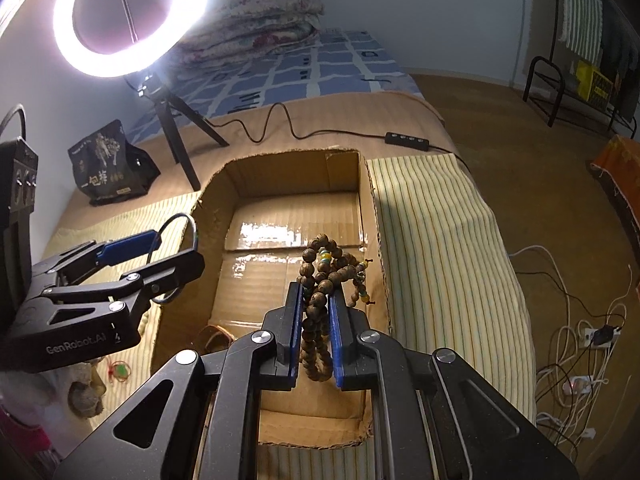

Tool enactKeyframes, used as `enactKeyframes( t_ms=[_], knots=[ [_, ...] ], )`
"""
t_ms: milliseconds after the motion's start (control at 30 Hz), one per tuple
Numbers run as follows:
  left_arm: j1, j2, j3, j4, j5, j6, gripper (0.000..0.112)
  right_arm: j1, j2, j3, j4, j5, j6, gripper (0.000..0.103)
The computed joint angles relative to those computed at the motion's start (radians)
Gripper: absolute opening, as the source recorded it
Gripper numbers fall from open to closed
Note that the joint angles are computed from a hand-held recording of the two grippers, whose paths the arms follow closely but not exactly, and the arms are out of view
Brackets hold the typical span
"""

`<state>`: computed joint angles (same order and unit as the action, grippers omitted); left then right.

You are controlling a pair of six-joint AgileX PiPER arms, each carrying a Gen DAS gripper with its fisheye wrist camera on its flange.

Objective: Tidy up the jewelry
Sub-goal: 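Carry the bangle and bead necklace into the box and open both tools, then move both tools back toward the cream bead bracelet and pearl strand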

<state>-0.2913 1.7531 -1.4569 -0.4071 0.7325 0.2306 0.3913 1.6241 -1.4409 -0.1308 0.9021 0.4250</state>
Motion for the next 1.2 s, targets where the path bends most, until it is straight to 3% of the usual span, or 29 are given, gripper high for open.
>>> enactKeyframes(
  t_ms=[133,200,233,267,833,1200],
  knots=[
    [0.004,0.015,-0.019,-0.001,0.023,-0.016,0.074,0.003,0.007,0.003,0.000,0.005,-0.010,0.014],
    [0.005,0.021,-0.025,0.003,0.031,-0.025,0.074,0.007,0.008,0.005,-0.010,0.010,-0.004,0.034],
    [0.004,0.022,-0.028,0.010,0.031,-0.031,0.074,0.010,0.005,0.009,-0.019,0.008,0.004,0.049],
    [0.004,0.022,-0.027,0.016,0.029,-0.037,0.074,0.009,0.000,0.016,-0.022,-0.001,0.007,0.056],
    [0.044,-0.052,0.013,0.008,0.028,-0.012,0.075,0.059,-0.008,-0.004,-0.088,0.038,0.067,0.056],
    [0.181,-0.145,0.056,-0.069,0.061,0.111,0.075,0.125,-0.006,-0.045,-0.121,0.057,0.120,0.059]
  ],
)
